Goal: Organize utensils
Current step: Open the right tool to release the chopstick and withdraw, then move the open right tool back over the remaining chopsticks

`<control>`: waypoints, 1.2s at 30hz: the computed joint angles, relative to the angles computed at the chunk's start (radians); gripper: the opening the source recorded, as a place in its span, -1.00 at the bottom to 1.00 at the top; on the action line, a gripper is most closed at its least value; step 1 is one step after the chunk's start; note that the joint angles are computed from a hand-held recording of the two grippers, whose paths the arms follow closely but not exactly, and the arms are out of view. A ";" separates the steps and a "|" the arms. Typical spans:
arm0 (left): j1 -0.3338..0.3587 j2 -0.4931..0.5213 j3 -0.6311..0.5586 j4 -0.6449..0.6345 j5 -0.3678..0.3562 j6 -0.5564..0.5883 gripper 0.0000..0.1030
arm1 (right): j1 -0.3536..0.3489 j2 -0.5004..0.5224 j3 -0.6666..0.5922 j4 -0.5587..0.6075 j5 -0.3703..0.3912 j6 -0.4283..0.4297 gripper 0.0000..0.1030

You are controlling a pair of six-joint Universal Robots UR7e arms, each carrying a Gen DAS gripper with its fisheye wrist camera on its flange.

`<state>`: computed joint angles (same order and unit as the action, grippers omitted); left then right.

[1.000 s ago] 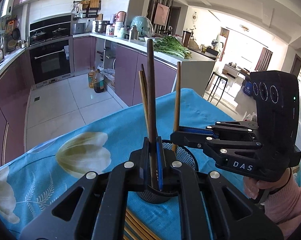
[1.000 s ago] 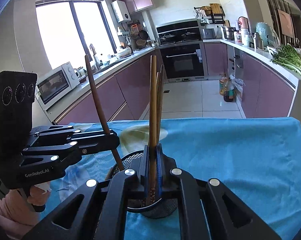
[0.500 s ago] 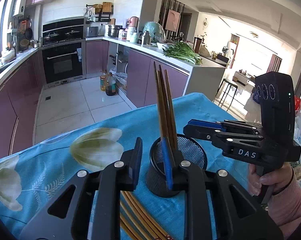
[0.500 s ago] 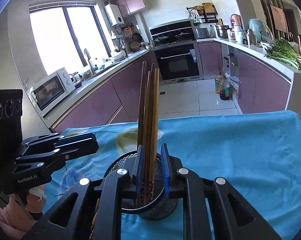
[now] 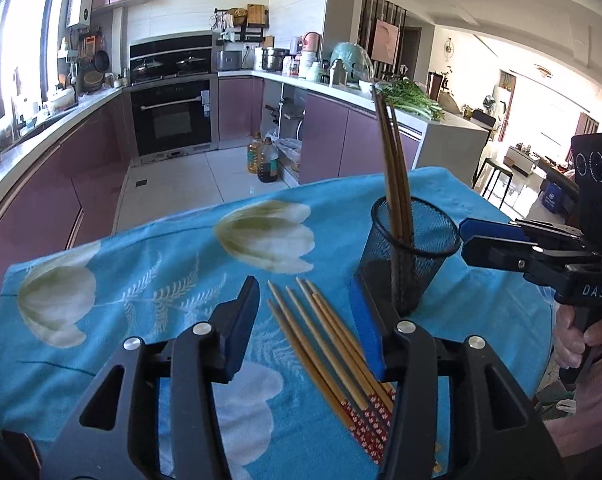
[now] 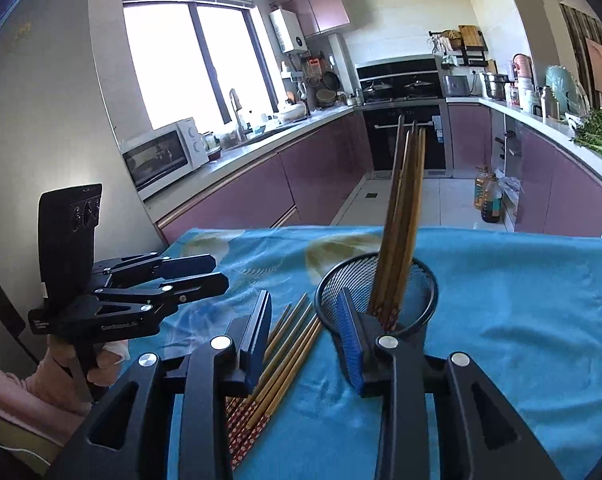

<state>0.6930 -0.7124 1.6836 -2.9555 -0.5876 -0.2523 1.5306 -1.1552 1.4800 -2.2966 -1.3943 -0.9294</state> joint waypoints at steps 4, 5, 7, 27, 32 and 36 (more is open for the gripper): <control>0.019 -0.023 0.052 0.053 -0.024 -0.096 -0.10 | 0.000 0.019 0.023 0.033 -0.071 0.018 -0.38; 0.023 -0.024 0.058 0.062 -0.030 -0.113 -0.10 | 0.000 0.024 0.032 0.029 -0.091 0.023 -0.38; 0.031 -0.026 0.078 0.062 -0.046 -0.142 -0.10 | -0.001 0.027 0.054 0.020 -0.118 0.035 -0.38; 0.056 0.004 0.060 0.193 -0.082 -0.254 -0.10 | 0.017 0.051 0.096 -0.031 -0.230 0.055 -0.38; 0.059 0.010 0.049 0.225 -0.085 -0.270 -0.10 | 0.025 0.055 0.113 -0.073 -0.261 0.037 -0.39; 0.064 0.017 0.035 0.264 -0.081 -0.289 -0.10 | 0.027 0.059 0.117 -0.086 -0.276 0.027 -0.39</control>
